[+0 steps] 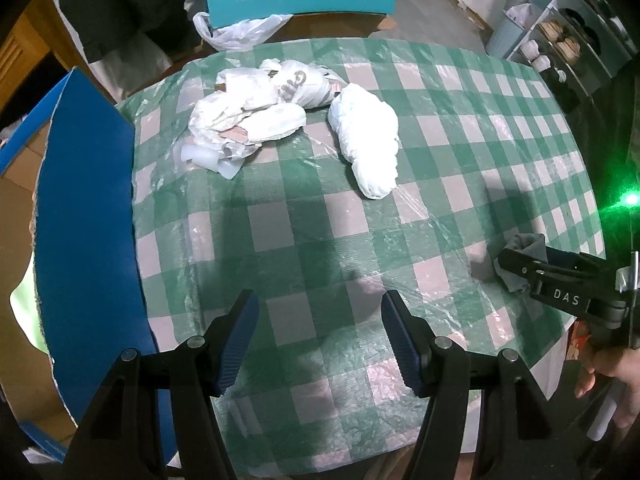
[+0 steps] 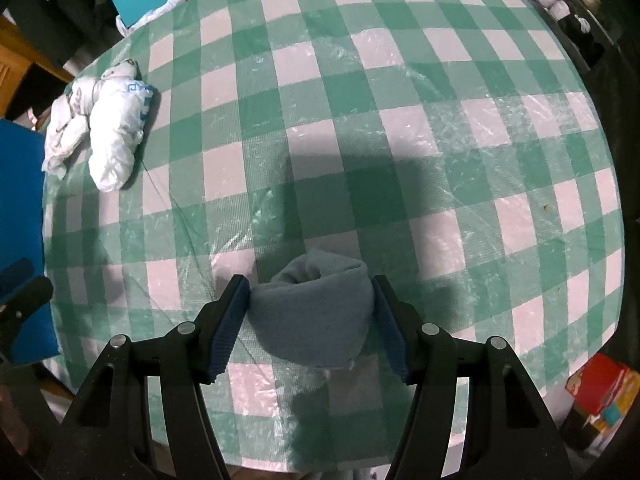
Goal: Organize soft objects
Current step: 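Move right tool to the dark grey sock and close on it, then close left tool on the white plastic bag while right tool holds grey sock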
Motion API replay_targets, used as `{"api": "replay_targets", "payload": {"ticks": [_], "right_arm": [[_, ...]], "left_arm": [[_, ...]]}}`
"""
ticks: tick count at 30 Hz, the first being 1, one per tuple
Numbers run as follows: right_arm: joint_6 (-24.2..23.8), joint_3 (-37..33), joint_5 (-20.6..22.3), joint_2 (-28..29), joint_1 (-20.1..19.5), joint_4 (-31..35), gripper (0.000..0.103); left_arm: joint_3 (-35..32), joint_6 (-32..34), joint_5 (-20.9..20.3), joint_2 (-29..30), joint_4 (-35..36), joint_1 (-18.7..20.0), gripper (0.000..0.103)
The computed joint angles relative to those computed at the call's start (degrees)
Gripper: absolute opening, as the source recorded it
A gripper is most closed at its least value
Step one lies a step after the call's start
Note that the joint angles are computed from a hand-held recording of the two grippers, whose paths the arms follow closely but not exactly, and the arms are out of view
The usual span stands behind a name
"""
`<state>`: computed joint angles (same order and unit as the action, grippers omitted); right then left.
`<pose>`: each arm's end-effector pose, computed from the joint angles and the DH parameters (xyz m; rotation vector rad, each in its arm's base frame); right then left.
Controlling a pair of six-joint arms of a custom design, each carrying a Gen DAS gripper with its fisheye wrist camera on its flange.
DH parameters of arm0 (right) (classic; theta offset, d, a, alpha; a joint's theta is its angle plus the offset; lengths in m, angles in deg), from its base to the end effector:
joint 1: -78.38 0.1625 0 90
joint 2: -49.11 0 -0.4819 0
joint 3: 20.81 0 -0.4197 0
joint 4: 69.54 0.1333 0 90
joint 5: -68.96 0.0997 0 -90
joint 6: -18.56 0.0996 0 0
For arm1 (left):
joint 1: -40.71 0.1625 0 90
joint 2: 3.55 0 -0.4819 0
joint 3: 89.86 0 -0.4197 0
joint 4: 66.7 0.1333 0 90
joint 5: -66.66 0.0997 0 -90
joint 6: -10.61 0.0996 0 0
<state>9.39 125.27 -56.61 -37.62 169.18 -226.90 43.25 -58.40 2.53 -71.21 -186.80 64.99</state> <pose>0.0803 -0.3504 0.2162 0.1620 -2.5059 0.1165 -0.2801 -0.3203 0.0957 0.1067 2.4034 -0.2144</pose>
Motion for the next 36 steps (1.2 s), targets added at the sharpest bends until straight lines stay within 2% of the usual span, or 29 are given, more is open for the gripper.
{"api": "replay_targets", "payload": {"ticks": [9,11,13,16,19,28,36], "right_arm": [[-2.6,1.3,-0.5,1.2,0.3,-2.2,0.061],[-3.0,1.8,-0.2,0.9,0.3,-2.7,0.053],[-1.8,1.7,0.6,1.3,1.2,-3.0,0.041],[-1.6,1.0,3.2,0.6,0.5,-2.3,0.036],[-2.1,0.5,3.9,1.5,1.0,-3.3,0.036],[-3.5,-2.2,4.9,4.2,3.1,-6.3,0.036],[-5.1,-3.7,4.9,5.8,4.6,-9.1,0.036]], "left_arm": [[-0.6,1.3,0.0,1.4,-1.3,0.8,0.065],[-0.7,1.5,0.1,1.6,-1.8,1.0,0.065],[-0.9,1.6,0.4,1.7,-2.1,1.3,0.065],[-1.1,1.8,0.9,1.8,-3.1,1.8,0.065],[-1.3,1.9,1.7,2.0,-4.0,2.5,0.076],[-3.2,3.0,5.4,4.3,-7.3,5.7,0.076],[-5.7,4.8,6.9,7.8,-9.2,7.9,0.076]]}}
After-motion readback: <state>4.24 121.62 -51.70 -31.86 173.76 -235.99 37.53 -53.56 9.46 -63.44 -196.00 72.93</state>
